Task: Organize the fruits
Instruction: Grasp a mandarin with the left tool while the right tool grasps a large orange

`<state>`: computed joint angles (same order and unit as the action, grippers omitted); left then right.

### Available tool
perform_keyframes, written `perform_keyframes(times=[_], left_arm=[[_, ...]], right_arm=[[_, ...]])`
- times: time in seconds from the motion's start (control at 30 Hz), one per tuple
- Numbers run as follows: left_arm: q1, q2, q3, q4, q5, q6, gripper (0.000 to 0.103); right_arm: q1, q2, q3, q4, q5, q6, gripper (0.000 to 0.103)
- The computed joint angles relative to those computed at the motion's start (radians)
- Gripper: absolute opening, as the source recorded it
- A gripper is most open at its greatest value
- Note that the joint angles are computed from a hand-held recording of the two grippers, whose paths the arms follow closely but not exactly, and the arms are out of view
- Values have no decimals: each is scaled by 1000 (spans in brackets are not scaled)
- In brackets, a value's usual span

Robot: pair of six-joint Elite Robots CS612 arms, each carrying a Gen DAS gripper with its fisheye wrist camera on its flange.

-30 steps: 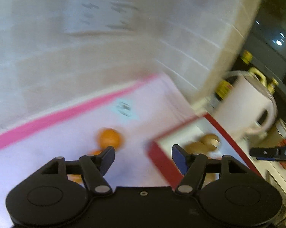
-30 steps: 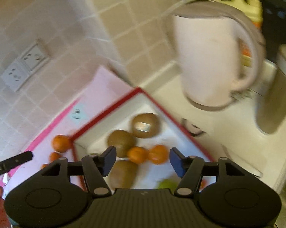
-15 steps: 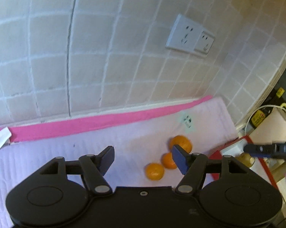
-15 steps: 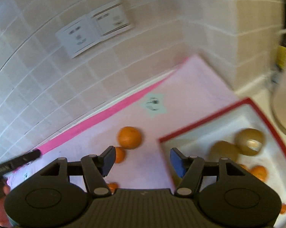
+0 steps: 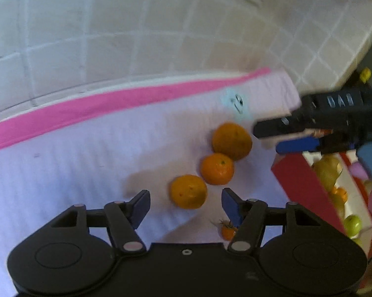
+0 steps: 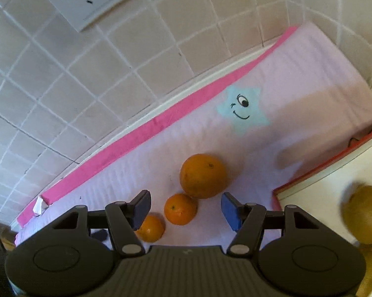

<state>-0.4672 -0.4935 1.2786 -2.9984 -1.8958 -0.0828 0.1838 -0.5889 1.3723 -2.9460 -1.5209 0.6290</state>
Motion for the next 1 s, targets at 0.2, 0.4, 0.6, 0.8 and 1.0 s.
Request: perform_keyframes(times=[0.2,0.4,0.6,0.8,1.0], left_arm=[[-25,27,-46,50,49,58,68],[-33,30,-41,46,87,99,47],[-18,12,-4,15,93,74,47],[5,-5,31,-10,109,30,47],[24,-5,33,-8,92,-4,47]], right_arm=[[0,23,-37,54,8,-13,65],[5,41,-56,88,37,-21,65],[6,53,-69,89,37,0,65],[8,50,-63,74,9,27,65],[4,58,-78,61,-43,78,63]])
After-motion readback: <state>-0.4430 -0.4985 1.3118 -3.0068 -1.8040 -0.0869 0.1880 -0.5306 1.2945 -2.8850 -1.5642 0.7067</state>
